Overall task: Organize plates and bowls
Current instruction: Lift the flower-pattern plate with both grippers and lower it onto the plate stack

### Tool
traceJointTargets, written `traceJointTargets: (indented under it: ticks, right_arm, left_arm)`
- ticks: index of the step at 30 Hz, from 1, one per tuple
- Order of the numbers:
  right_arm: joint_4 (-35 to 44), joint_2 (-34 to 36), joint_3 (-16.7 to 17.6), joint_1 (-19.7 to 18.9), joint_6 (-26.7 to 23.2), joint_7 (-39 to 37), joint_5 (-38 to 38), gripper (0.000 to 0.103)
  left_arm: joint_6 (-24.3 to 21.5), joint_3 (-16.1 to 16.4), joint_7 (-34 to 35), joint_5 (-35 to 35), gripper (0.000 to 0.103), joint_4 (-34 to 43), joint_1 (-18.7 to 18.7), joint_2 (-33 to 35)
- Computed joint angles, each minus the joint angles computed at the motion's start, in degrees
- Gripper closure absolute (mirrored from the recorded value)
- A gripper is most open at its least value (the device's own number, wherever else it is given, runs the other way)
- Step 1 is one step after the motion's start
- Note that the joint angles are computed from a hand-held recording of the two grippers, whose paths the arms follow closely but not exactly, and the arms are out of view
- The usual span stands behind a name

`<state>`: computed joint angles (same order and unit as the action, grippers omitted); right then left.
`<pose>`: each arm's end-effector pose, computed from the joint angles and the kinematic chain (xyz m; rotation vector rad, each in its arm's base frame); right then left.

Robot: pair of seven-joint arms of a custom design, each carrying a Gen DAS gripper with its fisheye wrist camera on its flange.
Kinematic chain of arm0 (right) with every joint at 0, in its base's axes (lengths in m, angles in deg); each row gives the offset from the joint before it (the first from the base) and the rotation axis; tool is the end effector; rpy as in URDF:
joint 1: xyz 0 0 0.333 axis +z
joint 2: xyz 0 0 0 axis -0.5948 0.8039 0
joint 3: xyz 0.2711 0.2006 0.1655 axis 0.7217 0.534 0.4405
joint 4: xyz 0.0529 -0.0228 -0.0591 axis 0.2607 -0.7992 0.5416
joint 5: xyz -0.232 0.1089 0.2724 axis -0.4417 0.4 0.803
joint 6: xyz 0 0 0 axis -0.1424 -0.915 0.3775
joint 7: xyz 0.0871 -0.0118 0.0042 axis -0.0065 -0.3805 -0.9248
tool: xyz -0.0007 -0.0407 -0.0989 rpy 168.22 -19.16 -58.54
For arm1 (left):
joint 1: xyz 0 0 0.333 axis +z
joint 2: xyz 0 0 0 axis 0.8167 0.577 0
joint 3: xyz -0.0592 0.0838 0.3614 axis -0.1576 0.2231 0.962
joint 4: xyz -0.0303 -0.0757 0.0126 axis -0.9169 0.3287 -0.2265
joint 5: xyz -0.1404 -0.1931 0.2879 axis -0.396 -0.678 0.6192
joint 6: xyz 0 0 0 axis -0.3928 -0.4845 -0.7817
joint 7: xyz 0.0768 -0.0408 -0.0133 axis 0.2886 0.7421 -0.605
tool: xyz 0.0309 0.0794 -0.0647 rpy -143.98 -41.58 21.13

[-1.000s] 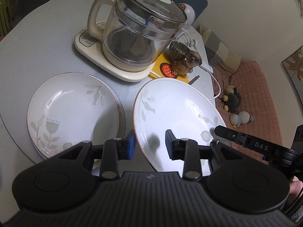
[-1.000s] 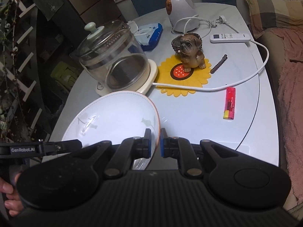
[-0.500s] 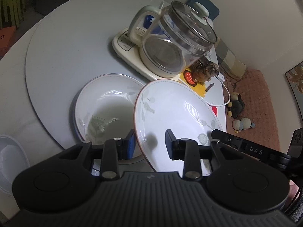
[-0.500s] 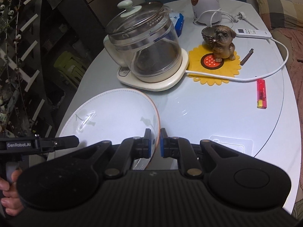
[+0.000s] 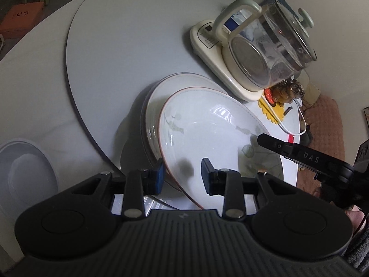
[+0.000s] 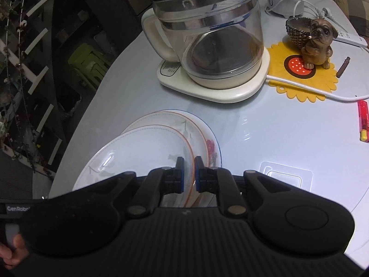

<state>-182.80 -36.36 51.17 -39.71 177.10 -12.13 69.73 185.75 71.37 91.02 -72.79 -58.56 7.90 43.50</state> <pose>0.6668 0.0908 0.3524 -2.1005 1.4062 0.0350 0.5497 -0.3516 0.3404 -2.6410 1.3440 -0.9108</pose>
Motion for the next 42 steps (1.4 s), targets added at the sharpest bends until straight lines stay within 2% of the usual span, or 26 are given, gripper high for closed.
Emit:
traceJointTargets:
  ticks: [6,14,17,26,32,37,42]
  right_arm:
    - [2.3,3.3,0.5,1.5,2.0,1.2,-2.5,0.091]
    - [2.9,5.1,2.8,0.3,3.9,1.6,-5.2,0.091]
    - [2.8,5.4,3.4,0.1,4.8,1.7,-6.3,0.091]
    - [3.9,7.3,4.4,-0.3,6.6,3.7,-10.1,0.089]
    - [3.5,7.7,5.5,-1.0,8.1,5.0,-12.1,0.089]
    - [3.2,7.6,6.1,-1.4,9.7,5.9,-14.0,0.091]
    - [3.0,7.8,7.6,-2.5,10.7,6.0,-14.9,0.091]
  left_arm:
    - [-2.1,-2.2,1.0,0.6,0.065,1.4,3.6,0.7]
    - [-6.5,-6.3,2.0,3.7,0.065,4.2,8.6,1.4]
    - [-7.6,-6.4,1.3,5.4,0.065,4.6,8.9,1.5]
    - [-10.1,-9.6,0.6,7.0,0.065,7.5,12.0,2.9]
    - [-12.4,-10.0,-1.3,8.2,0.065,9.3,12.8,3.7]
    - [-12.8,-10.9,-3.4,8.1,0.065,9.2,13.6,3.5]
    - [-11.1,-11.2,-4.9,8.1,0.064,7.7,13.9,2.7]
